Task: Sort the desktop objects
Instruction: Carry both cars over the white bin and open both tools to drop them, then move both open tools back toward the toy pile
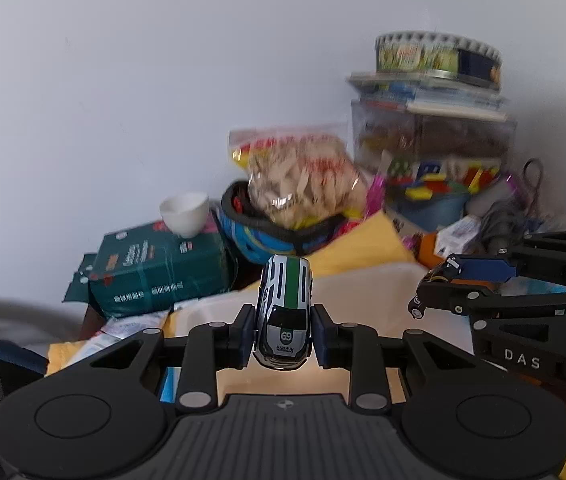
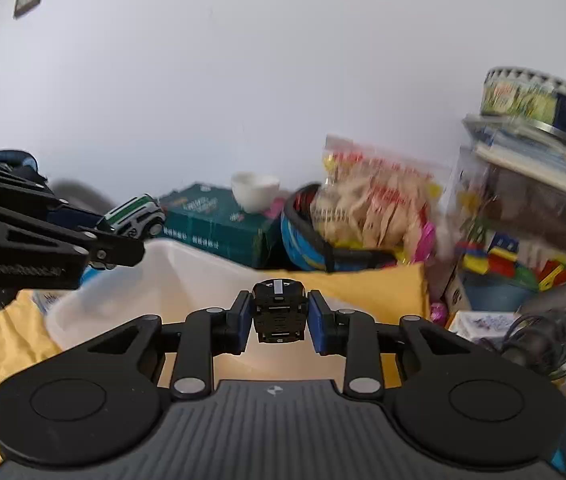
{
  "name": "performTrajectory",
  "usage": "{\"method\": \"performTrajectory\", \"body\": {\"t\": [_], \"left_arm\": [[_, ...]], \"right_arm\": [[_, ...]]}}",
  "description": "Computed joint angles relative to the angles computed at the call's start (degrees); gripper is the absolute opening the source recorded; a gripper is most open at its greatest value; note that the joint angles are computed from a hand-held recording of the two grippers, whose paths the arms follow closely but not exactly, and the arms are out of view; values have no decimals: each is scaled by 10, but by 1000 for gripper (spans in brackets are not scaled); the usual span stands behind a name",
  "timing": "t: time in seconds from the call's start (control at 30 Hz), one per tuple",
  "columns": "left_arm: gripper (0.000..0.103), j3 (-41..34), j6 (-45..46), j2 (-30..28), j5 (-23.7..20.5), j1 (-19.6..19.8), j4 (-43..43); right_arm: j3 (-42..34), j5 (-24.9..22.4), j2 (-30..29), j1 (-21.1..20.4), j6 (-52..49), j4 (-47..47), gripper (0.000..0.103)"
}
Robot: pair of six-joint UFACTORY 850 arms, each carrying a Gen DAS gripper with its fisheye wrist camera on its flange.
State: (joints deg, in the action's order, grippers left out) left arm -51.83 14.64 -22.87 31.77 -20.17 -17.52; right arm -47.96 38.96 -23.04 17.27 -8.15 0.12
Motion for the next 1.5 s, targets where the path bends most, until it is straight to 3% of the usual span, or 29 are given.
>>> {"method": "performTrajectory", "body": {"t": [0.23,0.33,0.43,0.57,0.77,0.9,1.0,1.17,1.3,1.47,1.5], "left_arm": [[33,-44,-30,-57,-55,6,14],[33,-47,-27,-66,-68,7,13],[33,-37,-32,-59,-69,5,14],[34,-1,-34,-28,-51,-2,17],[45,115,-59,66,-4,-17,17],[52,187,-42,114,-5,-33,-24],[52,233,-38,130,-6,-48,-55],[52,274,-90,120,-47,-64,-63],[52,299,-136,109,-54,-83,-46],[52,314,-169,106,-47,-104,-17],[52,315,-171,106,-45,-109,-14]], "right_arm": [[-39,-68,-44,-4,29,-15,34],[-35,-70,-46,-1,15,0,47],[-24,-64,-37,0,13,3,49],[4,-40,-11,-3,33,-18,51],[88,22,52,0,25,-37,65],[137,21,83,3,63,-63,74],[178,60,87,5,78,-67,83],[208,15,91,7,77,-69,83],[224,-22,85,5,93,-57,83],[231,-70,84,3,127,-111,75],[231,-80,84,5,133,-123,69]]}}
